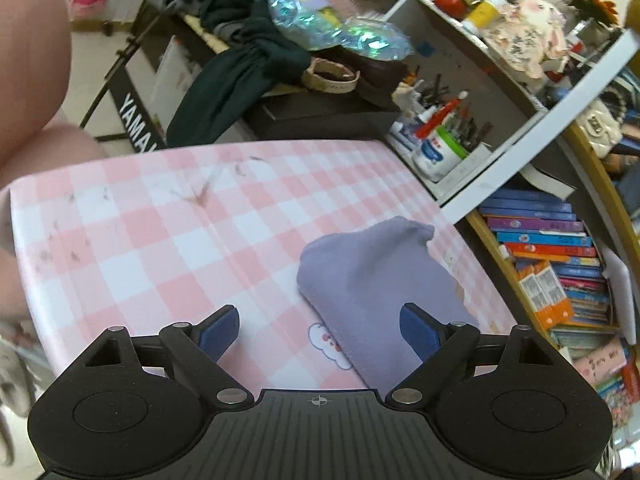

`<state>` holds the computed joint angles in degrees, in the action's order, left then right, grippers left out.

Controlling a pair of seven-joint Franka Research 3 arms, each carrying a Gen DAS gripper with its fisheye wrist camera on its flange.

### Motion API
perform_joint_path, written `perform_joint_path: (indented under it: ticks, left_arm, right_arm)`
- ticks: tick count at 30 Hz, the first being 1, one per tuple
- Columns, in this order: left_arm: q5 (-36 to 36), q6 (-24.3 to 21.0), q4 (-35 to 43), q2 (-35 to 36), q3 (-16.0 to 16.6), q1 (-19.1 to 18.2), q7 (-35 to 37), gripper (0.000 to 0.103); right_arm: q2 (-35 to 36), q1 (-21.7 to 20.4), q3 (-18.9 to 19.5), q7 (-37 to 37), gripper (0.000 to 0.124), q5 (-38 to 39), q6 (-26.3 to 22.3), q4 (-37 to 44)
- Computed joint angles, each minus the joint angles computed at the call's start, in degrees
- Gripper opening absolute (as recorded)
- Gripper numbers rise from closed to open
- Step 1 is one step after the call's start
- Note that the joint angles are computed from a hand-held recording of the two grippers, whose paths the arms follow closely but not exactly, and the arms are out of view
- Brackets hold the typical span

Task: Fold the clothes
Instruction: 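Lift the hem with both tools and fold it over toward the collar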

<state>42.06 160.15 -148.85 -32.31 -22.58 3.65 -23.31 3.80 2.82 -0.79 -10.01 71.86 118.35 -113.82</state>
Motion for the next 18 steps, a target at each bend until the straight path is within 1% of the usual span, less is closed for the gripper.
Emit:
perform_joint_path:
  ticks: [2, 6, 8, 10, 12, 13, 15, 17, 18]
  left_arm:
    - [0.48, 0.39, 0.56, 0.87, -0.94, 1.05, -2.00, 0.089]
    - [4.14, 3.28, 1.40, 2.49, -3.28, 4.67, -8.10, 0.088]
    - [6.90, 5.81, 2.04, 3.65, -4.44, 7.15, -11.96, 0.086]
    - [9.23, 7.39, 3.19, 5.34, -5.22, 9.11, -14.85, 0.076]
    - [9.52, 6.22, 4.68, 7.42, -4.39, 8.40, -14.81, 0.049]
    - [9.88, 5.33, 5.33, 8.17, -4.14, 8.06, -15.28, 0.045]
    - [11.63, 4.09, 5.88, 8.79, -3.91, 7.61, -17.65, 0.032]
    - [13.49, 3.25, 6.25, 9.33, -3.53, 7.07, -20.07, 0.029]
    - [14.10, 2.77, 6.39, 9.55, -3.12, 6.50, -20.68, 0.025]
  right_arm:
    - [-0.26, 0.02, 0.01, -0.86, 0.048, -0.25, 0.24, -0.46]
    - [-1.06, 0.41, 0.04, -2.26, 0.048, -0.42, 1.55, -1.51]
    - [-1.42, 0.65, 0.06, -2.83, 0.048, -0.49, 2.39, -2.04]
    - [-1.99, 0.97, 0.08, -4.01, 0.048, -0.40, 3.54, -2.85]
    - [-2.19, 1.21, 0.01, -4.56, 0.048, -0.43, 4.08, -3.17]
    - [-2.29, 1.31, -0.01, -4.84, 0.048, -0.44, 4.35, -3.33]
    - [-2.50, 1.52, -0.05, -5.41, 0.048, -0.45, 4.90, -3.65]
    - [-2.62, 1.68, -0.10, -5.63, 0.048, -0.51, 5.22, -3.82]
    - [-2.63, 1.73, -0.14, -5.59, 0.048, -0.55, 5.28, -3.83]
